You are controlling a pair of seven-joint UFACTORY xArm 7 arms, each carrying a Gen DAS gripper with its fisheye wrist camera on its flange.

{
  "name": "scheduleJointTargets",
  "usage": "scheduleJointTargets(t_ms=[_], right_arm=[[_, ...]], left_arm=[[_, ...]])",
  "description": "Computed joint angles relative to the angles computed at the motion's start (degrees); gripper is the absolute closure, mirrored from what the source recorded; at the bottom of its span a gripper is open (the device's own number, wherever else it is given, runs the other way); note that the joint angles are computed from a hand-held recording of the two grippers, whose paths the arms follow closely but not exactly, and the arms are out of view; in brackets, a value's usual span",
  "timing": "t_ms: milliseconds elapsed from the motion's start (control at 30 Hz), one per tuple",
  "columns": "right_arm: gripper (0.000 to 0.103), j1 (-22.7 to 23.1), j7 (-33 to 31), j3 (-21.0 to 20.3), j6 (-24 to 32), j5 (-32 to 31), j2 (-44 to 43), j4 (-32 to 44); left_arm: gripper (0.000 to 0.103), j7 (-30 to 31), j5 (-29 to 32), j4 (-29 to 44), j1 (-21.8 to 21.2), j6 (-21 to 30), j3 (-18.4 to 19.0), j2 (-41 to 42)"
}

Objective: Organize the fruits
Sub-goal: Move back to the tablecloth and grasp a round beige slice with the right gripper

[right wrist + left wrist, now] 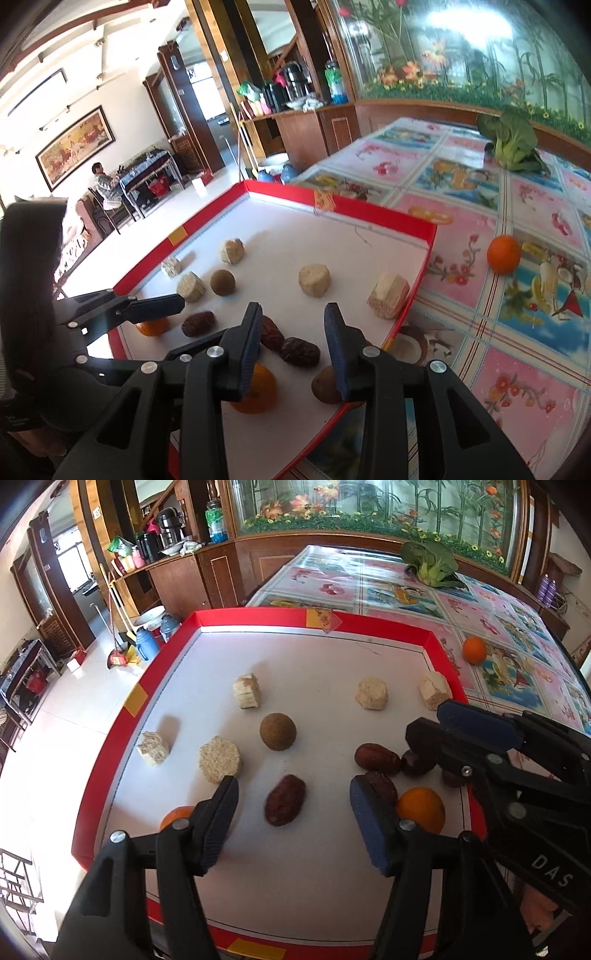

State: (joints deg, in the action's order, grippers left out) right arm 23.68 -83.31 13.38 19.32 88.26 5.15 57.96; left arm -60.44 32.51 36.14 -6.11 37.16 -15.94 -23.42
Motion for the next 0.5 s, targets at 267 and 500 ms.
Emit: scheduleJointTargets(t_ms=[267,500], right_arm=[[0.067,-1.02,-1.51,-1.08,-0.75,5.57,-0.08,1.04],[0.066,-1.78,0.59,-1.46,-1.07,5.44,0.26,1.67]], left_arm=[[0.039,-0.75,0.76,0.94,-0.15,1.49,-0.43,0.47],[0.037,-1.18,1.57,2.02,-1.05,2.30,-0.66,1.36]])
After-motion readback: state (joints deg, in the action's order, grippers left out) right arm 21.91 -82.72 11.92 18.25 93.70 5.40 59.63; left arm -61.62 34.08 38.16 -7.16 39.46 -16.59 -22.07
